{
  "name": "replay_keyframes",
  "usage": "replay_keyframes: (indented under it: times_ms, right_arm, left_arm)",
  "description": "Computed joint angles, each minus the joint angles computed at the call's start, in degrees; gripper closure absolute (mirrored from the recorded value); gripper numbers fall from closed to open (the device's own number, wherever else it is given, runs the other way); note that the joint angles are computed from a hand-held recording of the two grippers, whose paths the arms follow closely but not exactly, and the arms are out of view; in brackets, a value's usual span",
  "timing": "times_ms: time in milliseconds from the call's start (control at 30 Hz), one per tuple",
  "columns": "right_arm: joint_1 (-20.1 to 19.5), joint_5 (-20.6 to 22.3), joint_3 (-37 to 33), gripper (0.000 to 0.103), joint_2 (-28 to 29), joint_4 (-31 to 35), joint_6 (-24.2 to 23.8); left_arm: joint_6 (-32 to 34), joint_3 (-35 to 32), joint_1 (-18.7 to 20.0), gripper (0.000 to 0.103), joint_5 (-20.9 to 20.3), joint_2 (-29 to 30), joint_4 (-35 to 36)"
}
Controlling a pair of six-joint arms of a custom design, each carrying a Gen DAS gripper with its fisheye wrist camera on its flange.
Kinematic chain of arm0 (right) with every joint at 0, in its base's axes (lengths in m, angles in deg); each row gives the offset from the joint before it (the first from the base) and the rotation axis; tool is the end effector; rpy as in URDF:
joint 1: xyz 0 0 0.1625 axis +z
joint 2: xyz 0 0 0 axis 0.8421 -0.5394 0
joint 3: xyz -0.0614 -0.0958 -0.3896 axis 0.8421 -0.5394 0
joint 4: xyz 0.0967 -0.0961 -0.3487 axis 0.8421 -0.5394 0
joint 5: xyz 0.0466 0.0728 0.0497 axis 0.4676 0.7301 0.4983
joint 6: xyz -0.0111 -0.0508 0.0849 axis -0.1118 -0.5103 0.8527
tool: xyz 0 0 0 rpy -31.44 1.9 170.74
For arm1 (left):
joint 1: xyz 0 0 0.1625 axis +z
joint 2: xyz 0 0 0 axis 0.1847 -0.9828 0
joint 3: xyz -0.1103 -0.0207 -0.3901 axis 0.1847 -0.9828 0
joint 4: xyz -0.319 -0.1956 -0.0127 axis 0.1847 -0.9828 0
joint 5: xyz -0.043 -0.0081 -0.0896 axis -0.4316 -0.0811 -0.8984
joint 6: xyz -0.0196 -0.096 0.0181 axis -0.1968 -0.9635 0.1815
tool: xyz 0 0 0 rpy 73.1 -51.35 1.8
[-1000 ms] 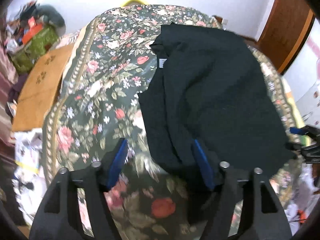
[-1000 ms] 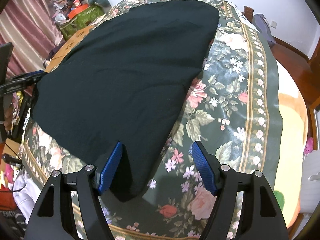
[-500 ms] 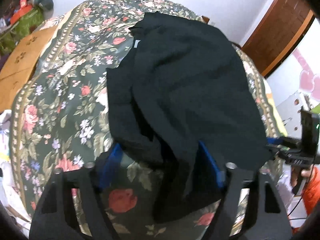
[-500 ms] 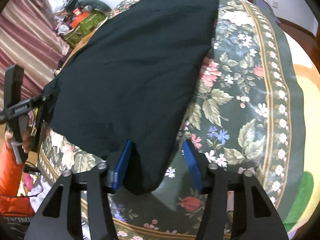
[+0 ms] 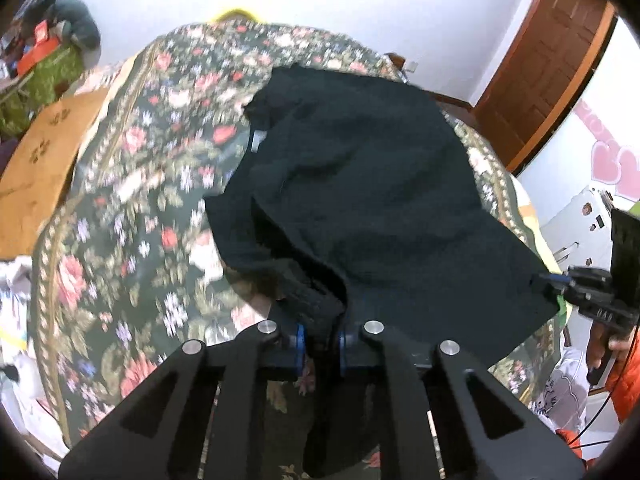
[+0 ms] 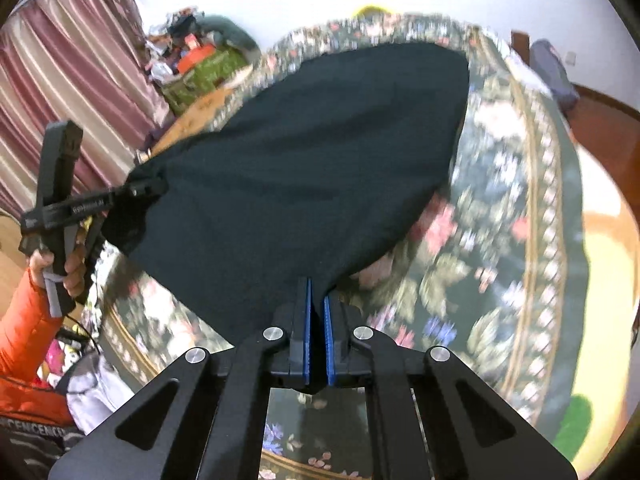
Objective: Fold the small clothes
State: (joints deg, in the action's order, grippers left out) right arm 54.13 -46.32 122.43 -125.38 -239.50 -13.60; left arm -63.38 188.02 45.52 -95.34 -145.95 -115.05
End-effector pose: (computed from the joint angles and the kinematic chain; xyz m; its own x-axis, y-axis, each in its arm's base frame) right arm 0.2257 -0.3689 0.1198 -0.9024 0.0995 0.4193 -0.1923 0.7779 -0.5983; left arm -0.1349 -0.4991 0.2275 -0.6666 0.6581 -0.3501 0.7211 0.6883 -0.0791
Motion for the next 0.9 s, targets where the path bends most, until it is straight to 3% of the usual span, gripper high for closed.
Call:
replay_keyframes:
  times_ms: [200,467,633,900]
  right_arm:
    - [1.7,-3.9,-4.2,0.098,-1.6,0.6,-4.3]
    - [1.5,-7.1,-6.9,0.098,-4.6,-2.9,-10.9]
    - [-1.5,-6.4,-11.2,0.098,-6.9,0.2,-13.9]
    - [-9.1,-4.3,-20.3,0.098,-5.1,6.2,-17.6]
  left_arm:
    - [0.8,-3.8,-3.3,0.092,0.1,1.4,-0.7]
    - [-2.5,-17.1,-3.6,0.092,-3.9,9.1,3.1]
    - [-3.0,-26.6,-3.1,0.092,-3.3,17.3,4.3]
    - [-4.7,-44.1,0.4,0.092,-3.7,32.1,9.7]
